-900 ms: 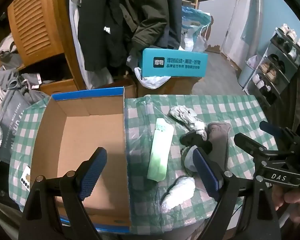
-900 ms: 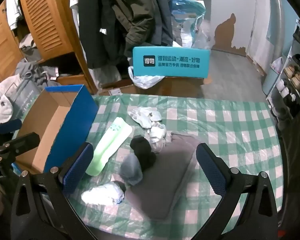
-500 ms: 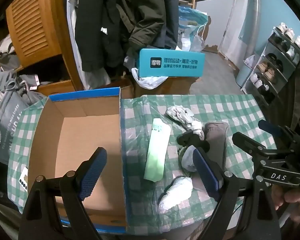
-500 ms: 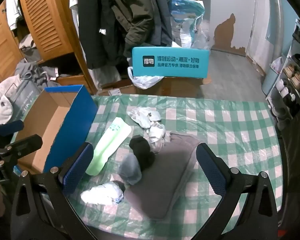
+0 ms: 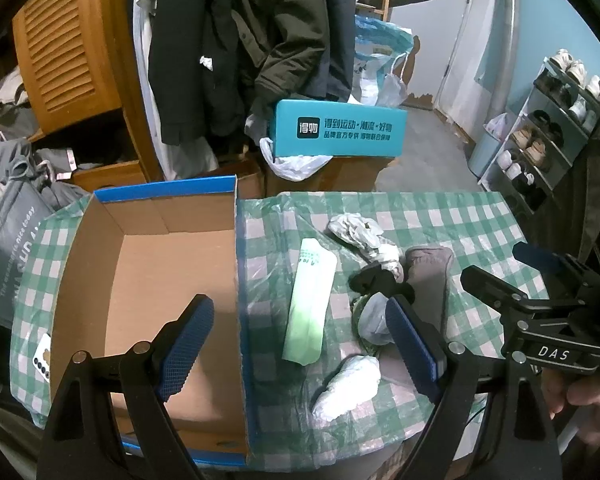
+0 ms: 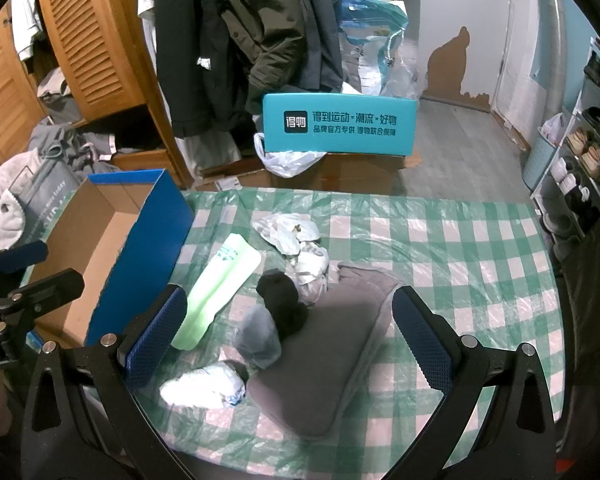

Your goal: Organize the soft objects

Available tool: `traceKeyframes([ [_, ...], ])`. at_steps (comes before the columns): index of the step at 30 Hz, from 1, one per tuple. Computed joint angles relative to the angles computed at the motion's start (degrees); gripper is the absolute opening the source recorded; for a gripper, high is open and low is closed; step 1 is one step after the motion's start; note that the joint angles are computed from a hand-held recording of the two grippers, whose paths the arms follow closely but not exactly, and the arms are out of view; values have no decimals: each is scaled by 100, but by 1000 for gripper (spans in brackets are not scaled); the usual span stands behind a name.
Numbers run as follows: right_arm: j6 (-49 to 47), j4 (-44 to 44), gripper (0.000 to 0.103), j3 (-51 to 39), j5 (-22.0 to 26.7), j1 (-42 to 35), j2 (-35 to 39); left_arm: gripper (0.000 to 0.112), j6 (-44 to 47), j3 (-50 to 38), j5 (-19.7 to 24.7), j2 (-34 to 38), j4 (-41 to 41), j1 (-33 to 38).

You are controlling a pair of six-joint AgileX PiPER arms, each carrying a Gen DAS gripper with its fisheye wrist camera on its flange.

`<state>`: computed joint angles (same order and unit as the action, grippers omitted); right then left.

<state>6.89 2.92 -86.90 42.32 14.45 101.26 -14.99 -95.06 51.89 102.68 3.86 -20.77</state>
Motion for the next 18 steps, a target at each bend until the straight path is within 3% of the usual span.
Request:
traceKeyframes([
  [18,-41,24,101,2,27,-30,-25,89,2,74,-17,-39,30,-22],
])
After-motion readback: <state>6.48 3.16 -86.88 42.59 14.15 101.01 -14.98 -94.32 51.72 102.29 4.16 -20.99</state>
